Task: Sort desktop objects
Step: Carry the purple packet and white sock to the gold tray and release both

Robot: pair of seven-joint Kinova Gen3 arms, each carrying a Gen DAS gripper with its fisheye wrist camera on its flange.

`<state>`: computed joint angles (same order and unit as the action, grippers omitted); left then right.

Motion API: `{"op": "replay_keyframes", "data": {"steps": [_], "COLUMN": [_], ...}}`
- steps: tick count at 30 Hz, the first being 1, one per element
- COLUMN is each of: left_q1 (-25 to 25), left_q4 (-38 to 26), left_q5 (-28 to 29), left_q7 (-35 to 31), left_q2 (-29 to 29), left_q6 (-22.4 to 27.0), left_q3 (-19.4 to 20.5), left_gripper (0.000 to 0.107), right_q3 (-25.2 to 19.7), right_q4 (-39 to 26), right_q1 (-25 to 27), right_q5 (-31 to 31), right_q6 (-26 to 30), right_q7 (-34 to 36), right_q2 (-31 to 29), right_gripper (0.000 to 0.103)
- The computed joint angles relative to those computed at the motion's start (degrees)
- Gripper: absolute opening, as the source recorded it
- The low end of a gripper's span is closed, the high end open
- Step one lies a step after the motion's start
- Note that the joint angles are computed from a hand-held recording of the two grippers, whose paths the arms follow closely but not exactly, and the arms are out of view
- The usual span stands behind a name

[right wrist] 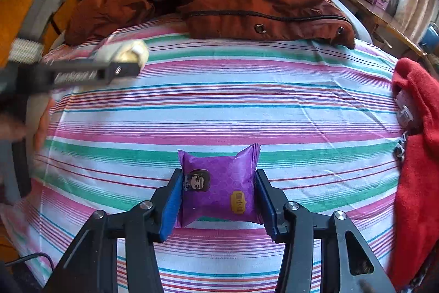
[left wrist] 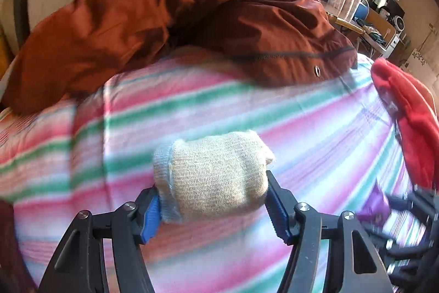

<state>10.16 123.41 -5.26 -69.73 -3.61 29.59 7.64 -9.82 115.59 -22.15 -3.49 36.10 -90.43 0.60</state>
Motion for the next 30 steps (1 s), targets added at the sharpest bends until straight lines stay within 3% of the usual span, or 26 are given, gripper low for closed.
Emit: {"op": "replay_keyframes", "data": {"steps": [3,8,10,13,21,30], "left_q1": [0.46,-0.25,-0.81,0.51,-0.04,-2.34], "left_q4": [3.34,6.81,7.06,8.54,9.93,9.82], "left_q5": [1.34,0.95,-0.62,1.37,1.74,2.07], "left_q7": [0.41,4.54,7.01,5.98,6.88,5.29], "left_q2": [-4.89,-10.96,-11.47,-14.64,-19.96,-27.44], "left_q6": [1.45,4.27,4.76,6.11,8.76,12.91], "left_q3": [-0.55,3.85,6.28,4.67,6.95,6.85], "left_gripper": [0.066,0.066,0.066,0.066,0.066,0.066], "right_q3": [-0.2,-0.55,-1.12,-2.09,-3.49,-4.33], "right_q4": [0.35,0.86,1.12,0.92,0.56,0.3], "right_q1": [-0.1,-0.47,-1.25,-2.64,-5.57,-7.07], "right_q5": [-3.79,-9.11,-9.02,-7.12,-0.56,1.26], "right_q6": [-0.39,-1.24,-1.43,-1.15,0.09,0.54], "right_q7": [3.9,9.52,9.2,7.41,0.68,-3.93], "right_q2": [-0.56,-1.09,-1.36,-0.99,-0.87,-2.37], "right_gripper": [0.051,0.05,0.05,0.05,0.05,0.05]}}
